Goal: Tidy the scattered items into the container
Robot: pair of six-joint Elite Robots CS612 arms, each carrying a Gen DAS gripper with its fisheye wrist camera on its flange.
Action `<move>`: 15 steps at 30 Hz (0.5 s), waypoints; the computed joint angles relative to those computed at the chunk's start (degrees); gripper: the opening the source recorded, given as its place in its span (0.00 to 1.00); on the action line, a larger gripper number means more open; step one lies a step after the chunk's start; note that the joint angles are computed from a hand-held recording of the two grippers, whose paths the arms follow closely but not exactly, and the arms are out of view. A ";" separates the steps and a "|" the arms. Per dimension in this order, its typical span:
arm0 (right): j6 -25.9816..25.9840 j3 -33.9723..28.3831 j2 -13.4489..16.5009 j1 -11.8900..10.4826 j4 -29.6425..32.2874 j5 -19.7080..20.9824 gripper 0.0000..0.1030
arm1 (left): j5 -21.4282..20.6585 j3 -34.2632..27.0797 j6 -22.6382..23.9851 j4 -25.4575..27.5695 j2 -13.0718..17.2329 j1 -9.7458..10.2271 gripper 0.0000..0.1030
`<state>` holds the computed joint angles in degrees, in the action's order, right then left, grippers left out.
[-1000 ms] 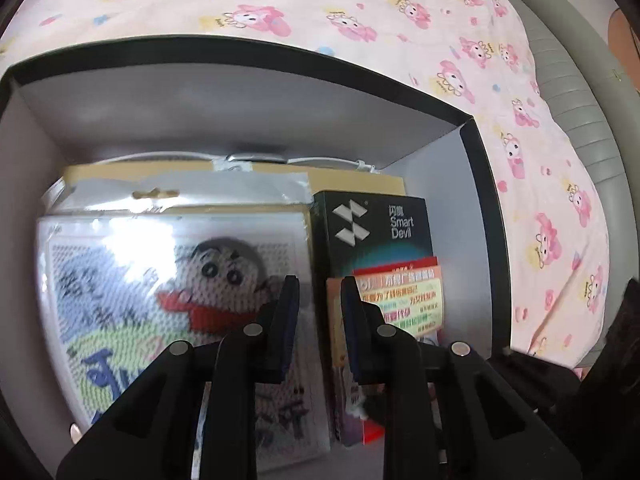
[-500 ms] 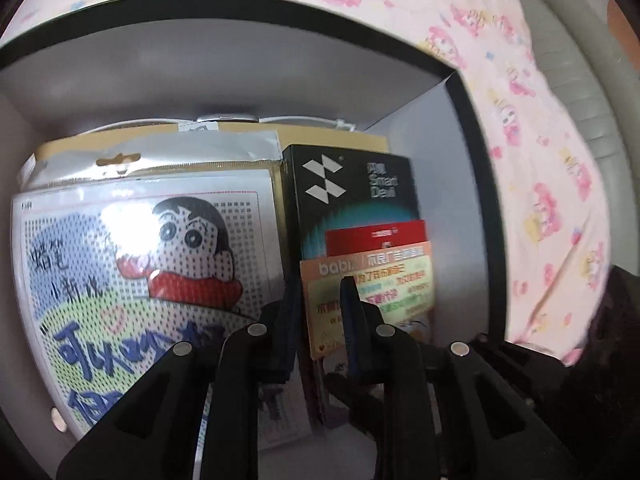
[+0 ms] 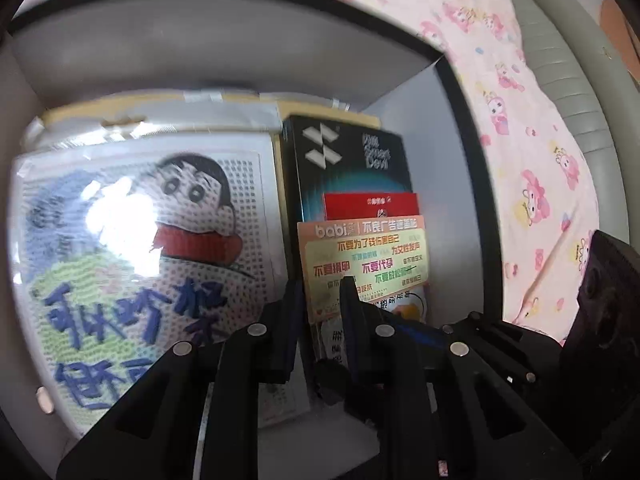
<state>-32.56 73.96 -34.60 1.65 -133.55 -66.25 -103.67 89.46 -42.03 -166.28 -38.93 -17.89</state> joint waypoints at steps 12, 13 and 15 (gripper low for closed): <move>7.75 9.90 -6.32 -0.78 -25.35 -4.58 0.55 | 25.55 7.55 3.15 -11.11 -8.80 -3.93 0.68; 8.21 10.10 -6.53 -0.58 -26.88 -4.63 0.56 | 27.01 6.80 3.68 -11.24 -8.67 -4.20 0.72; 9.57 12.04 -8.04 -0.60 -31.05 -4.93 0.65 | 30.43 6.94 4.31 -12.34 -9.13 -5.09 0.72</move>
<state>-22.99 86.01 -42.64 1.05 -164.60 -71.18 -73.23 96.40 -37.72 -178.62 -48.06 -22.98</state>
